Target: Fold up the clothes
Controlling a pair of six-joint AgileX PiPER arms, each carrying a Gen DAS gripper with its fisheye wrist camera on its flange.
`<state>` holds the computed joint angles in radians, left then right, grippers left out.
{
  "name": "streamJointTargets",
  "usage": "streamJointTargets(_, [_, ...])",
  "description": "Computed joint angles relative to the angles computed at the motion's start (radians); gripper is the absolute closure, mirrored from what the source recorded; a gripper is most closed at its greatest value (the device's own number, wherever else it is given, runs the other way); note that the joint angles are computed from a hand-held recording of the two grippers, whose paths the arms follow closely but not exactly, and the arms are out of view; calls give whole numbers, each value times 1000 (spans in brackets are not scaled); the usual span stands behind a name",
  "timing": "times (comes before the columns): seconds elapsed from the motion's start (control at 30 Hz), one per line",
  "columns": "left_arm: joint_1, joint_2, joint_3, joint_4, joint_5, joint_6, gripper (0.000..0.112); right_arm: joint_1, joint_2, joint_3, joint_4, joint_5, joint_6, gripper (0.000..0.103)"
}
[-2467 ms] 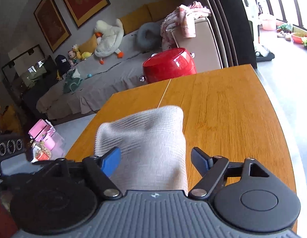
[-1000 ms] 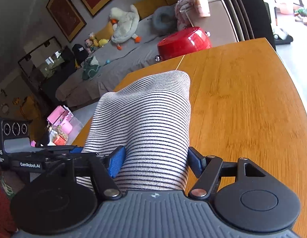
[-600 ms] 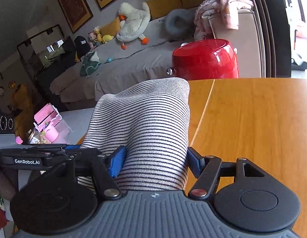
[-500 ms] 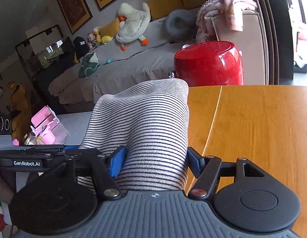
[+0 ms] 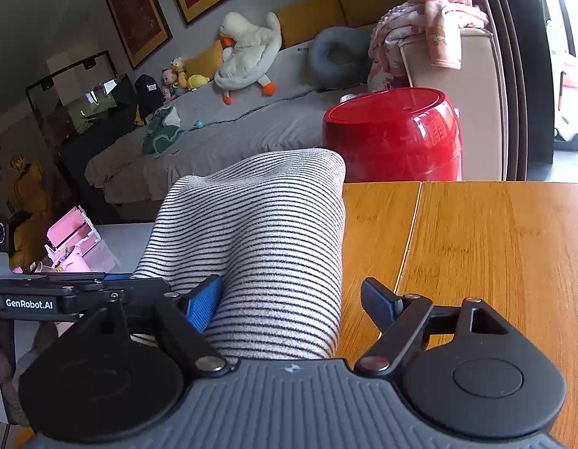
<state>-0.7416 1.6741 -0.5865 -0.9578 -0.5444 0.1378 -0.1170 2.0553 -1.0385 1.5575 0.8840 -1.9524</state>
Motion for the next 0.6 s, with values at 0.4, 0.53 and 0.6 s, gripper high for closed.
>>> streamJointTargets(0.4, [-126,-1,-4,-254,-113,68,58,6,-66,62,13,-80,-17,2])
streamJointTargets(0.53, [-319,3,-54,-576,-268,213,38,-38,-140,136,-5,-76,-36,0])
streamJointTargets(0.6, [-417,31,-92,-693,-337,240,35,-91,-180,196,-21,-52,-71,0])
